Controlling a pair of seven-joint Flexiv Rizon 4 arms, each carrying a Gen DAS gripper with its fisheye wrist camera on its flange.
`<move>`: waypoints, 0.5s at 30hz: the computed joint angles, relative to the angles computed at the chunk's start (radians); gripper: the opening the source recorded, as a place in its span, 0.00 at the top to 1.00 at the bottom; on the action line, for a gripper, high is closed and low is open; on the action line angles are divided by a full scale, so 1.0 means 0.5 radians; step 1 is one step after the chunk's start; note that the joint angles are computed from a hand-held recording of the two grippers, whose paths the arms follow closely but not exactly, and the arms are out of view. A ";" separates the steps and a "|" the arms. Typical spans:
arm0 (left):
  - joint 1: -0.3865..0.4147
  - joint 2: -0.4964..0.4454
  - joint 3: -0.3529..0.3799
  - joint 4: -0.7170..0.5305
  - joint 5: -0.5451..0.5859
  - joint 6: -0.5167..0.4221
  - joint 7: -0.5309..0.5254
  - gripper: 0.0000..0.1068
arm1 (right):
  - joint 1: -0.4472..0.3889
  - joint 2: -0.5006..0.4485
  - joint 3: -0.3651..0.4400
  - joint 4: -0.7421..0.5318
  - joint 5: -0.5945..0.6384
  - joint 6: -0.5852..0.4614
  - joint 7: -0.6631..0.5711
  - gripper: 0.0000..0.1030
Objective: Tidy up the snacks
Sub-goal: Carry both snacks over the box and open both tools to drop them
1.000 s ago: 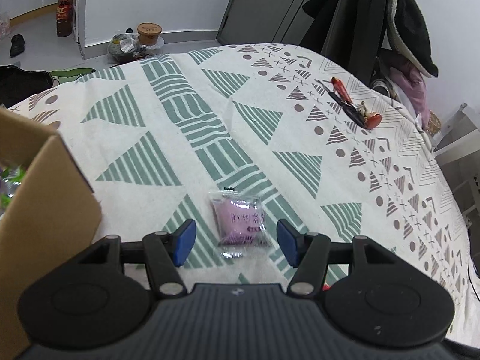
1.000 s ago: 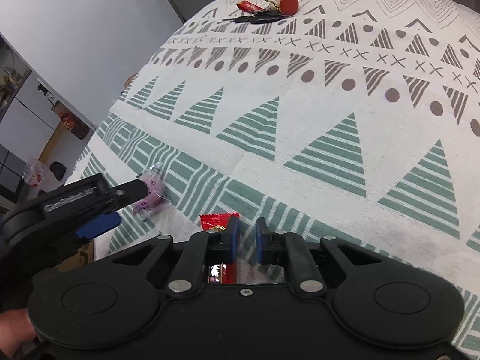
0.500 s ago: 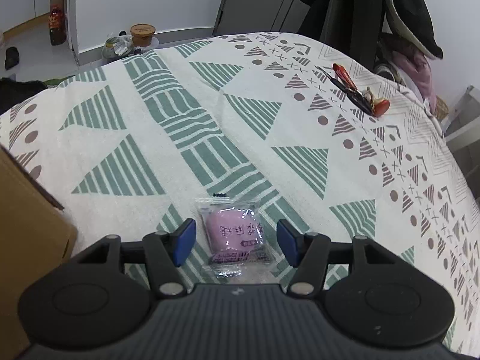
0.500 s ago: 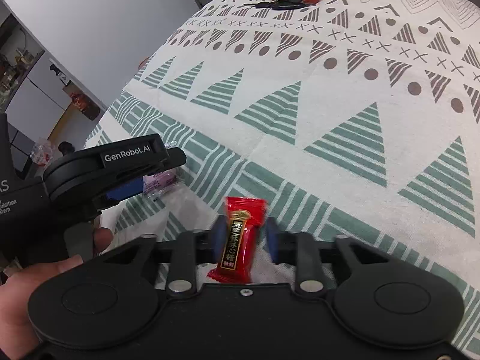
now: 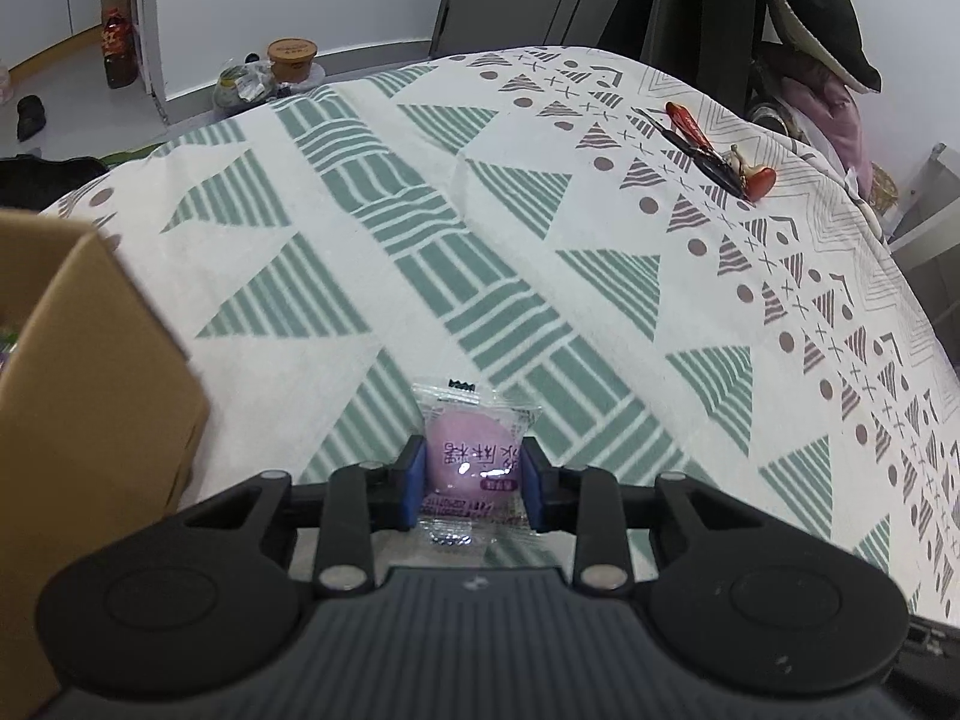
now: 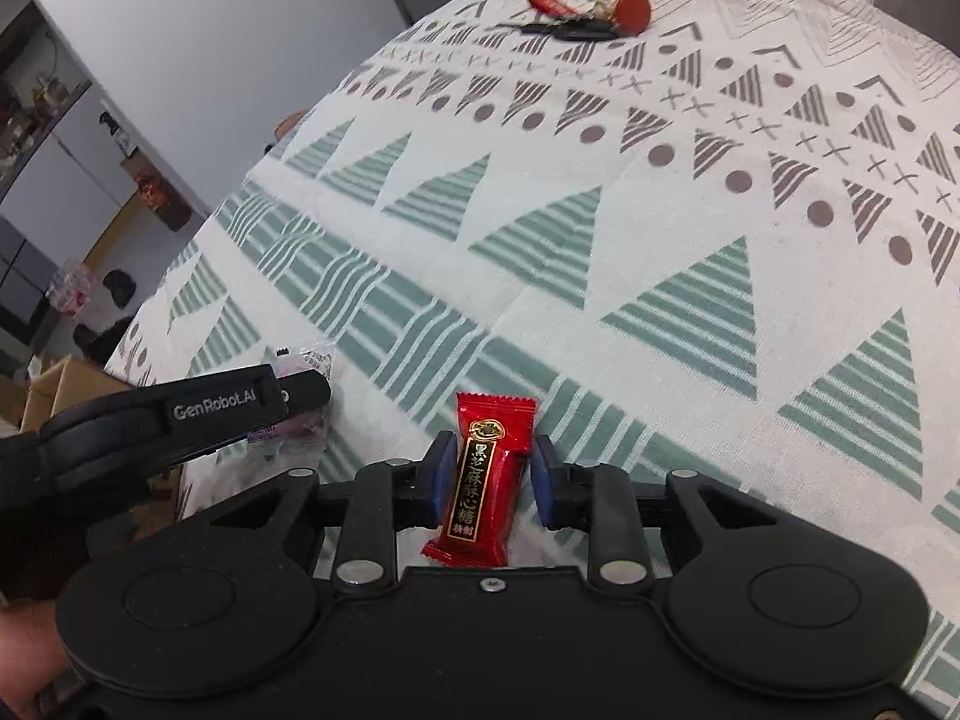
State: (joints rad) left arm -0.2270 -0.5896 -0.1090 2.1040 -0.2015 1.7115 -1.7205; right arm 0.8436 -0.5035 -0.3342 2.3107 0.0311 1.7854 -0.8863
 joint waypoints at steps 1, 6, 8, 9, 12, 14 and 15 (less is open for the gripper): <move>0.011 0.018 -0.011 0.026 0.000 0.000 -0.005 0.71 | 0.018 0.003 -0.015 0.004 -0.009 -0.019 -0.008 0.72; 0.046 0.124 -0.052 0.184 -0.013 0.026 -0.078 0.71 | 0.110 0.038 -0.088 0.054 -0.042 -0.057 -0.002 0.81; 0.089 0.170 -0.096 0.255 -0.007 0.057 -0.112 0.71 | 0.123 0.058 -0.089 0.084 -0.037 -0.018 -0.001 0.81; 0.117 0.197 -0.125 0.293 -0.002 0.075 -0.131 0.71 | 0.157 0.069 -0.115 0.102 -0.026 0.001 -0.009 0.81; 0.184 0.267 -0.187 0.381 0.027 0.116 -0.177 0.71 | 0.288 0.104 -0.213 0.142 0.029 0.031 -0.045 0.81; 0.234 0.312 -0.235 0.433 0.052 0.147 -0.215 0.71 | 0.384 0.124 -0.286 0.160 0.073 0.043 -0.064 0.81; 0.252 0.335 -0.249 0.457 0.064 0.163 -0.235 0.71 | 0.466 0.129 -0.357 0.171 0.097 0.044 -0.076 0.81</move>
State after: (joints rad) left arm -0.1010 -0.4222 -0.2338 2.3326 -0.1693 1.7931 -1.8381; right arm 1.0767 -0.4392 -0.5125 2.3963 0.0796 1.8074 -0.9243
